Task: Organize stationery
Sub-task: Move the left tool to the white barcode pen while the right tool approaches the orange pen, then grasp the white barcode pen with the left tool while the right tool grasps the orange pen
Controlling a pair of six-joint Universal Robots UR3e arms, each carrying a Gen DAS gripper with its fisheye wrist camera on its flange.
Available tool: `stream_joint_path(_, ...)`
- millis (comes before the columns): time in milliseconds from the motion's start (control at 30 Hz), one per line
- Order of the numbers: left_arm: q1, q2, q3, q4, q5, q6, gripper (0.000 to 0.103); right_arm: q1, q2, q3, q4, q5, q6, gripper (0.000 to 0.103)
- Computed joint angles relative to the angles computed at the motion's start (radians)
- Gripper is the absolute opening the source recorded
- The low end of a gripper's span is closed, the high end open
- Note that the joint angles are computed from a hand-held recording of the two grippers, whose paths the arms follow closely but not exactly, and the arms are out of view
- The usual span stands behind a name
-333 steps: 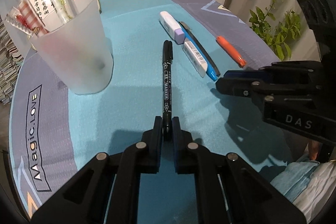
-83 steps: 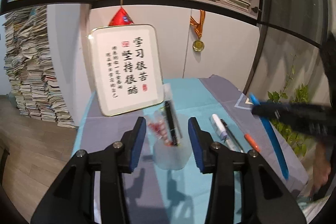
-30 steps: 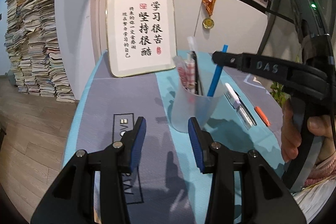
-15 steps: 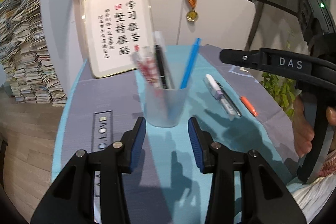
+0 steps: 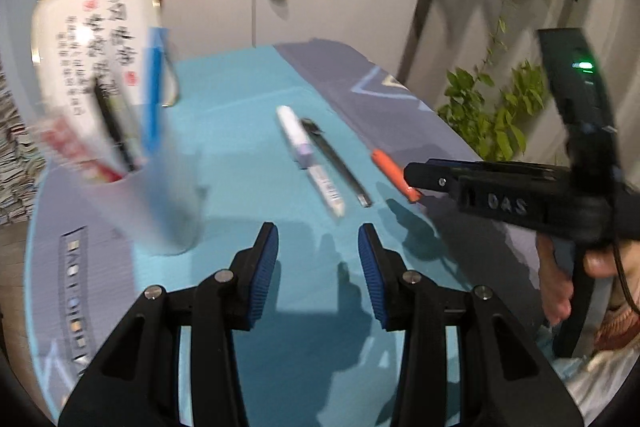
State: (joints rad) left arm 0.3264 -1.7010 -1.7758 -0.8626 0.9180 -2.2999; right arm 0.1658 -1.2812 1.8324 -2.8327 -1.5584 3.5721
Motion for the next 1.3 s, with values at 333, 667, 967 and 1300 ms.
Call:
stream_joint_path(333,-0.189,-0.241,0.198,0.110,0.162,-0.242,0.038,-0.092,-0.053,0.153,-0.131,0.076,-0.068,0.025)
stream_joint_path(667,-0.228,-0.316,0.264,0.130,0.232,-0.276,0.038,-0.110,0.000,0.130,-0.149,0.111,-0.107,0.025)
stream_joint_path(967,-0.231,-0.337,0.305,0.123,0.229,-0.284,0.038,-0.078,0.068,0.027,-0.075,0.083,-0.143,0.026)
stream_joint_path(1300,-0.246,-0.378,0.339,0.134,0.245,-0.301,0.010,-0.059,0.141,-0.058,-0.031,0.043,-0.160,0.025)
